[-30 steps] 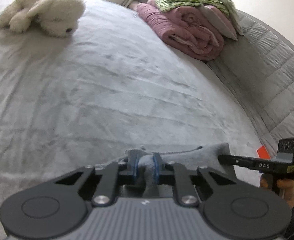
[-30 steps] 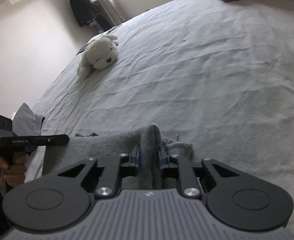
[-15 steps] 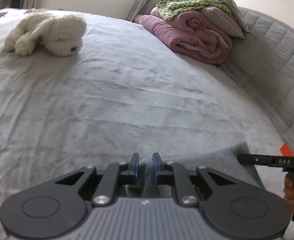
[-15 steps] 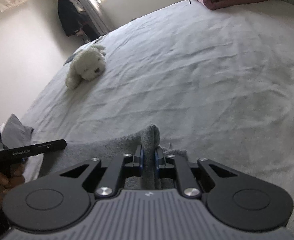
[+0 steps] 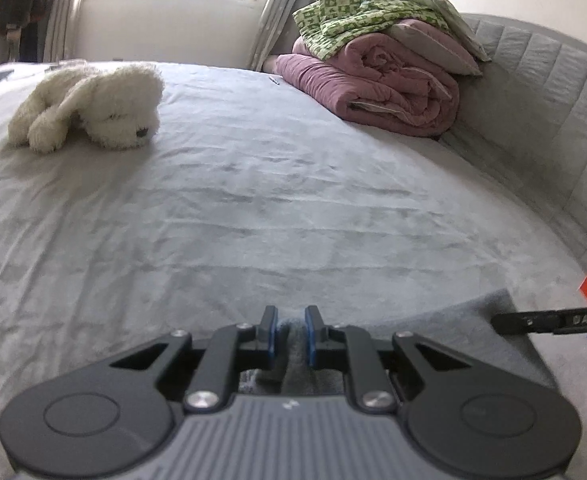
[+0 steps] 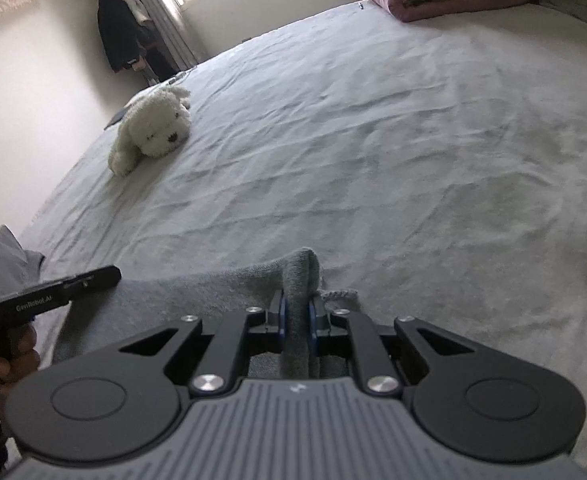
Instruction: Fold clothes
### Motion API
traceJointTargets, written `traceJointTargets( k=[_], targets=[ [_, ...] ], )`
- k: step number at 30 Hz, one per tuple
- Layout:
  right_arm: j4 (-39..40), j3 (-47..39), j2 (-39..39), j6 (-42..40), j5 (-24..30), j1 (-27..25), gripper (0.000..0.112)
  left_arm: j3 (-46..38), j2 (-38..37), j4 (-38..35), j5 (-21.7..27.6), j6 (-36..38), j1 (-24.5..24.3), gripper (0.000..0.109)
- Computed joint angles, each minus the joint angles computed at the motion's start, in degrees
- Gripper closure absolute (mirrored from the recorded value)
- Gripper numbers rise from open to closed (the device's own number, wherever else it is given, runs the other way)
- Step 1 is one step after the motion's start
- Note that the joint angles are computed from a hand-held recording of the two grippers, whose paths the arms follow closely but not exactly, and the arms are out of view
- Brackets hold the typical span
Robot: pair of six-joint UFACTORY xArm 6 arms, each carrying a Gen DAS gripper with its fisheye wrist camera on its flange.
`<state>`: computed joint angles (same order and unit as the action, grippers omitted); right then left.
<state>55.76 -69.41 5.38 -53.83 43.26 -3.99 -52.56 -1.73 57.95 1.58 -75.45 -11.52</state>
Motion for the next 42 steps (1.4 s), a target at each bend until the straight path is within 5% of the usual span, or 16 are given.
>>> traceJointTargets(
  k=[6,9,10,14,16,23,26,37,42],
  targets=[
    [-2.46,1.97,-1.16,-1.02,-4.08,1.82,0.099,0.39,-0.56,-5.12,2.84,4.12,-0.96,0.085],
    [-1.80,3.22,-2.54,-1.96,-4.63,1.50,0.090,0.53,-1.90,-4.75,3.65,3.62,-0.67,0.078],
    [-1.73,3.96,-3.32,-2.37,-5.82,1.61,0.074,0.51,-2.71,-3.66,4.73,2.33,-0.56,0.078],
    [3.67,7.63,-7.35,-9.27,-12.55,2.26,0.070,0.72,-7.29,5.65,11.11,-8.29,-0.74,0.080],
    [7.80,8.63,-8.95,-12.45,-12.14,1.66,0.070,1.17,-9.55,9.54,13.37,-12.37,-1.64,0.081],
    [14.66,13.96,-14.37,-28.76,-6.82,3.52,0.070,2.30,-10.61,16.49,8.96,-15.39,-7.76,0.081],
    [13.27,15.30,-15.15,-31.04,-5.47,5.20,0.070,2.14,-8.77,13.93,9.27,-12.09,-9.75,0.080],
    [4.54,16.07,-12.82,-24.09,-10.02,9.11,0.071,3.22,-5.54,8.37,10.77,-10.42,-10.68,0.080],
    [4.59,17.24,-13.11,-23.39,-11.11,9.59,0.072,2.82,-5.30,12.73,11.87,-13.56,-10.56,0.080]
  ],
)
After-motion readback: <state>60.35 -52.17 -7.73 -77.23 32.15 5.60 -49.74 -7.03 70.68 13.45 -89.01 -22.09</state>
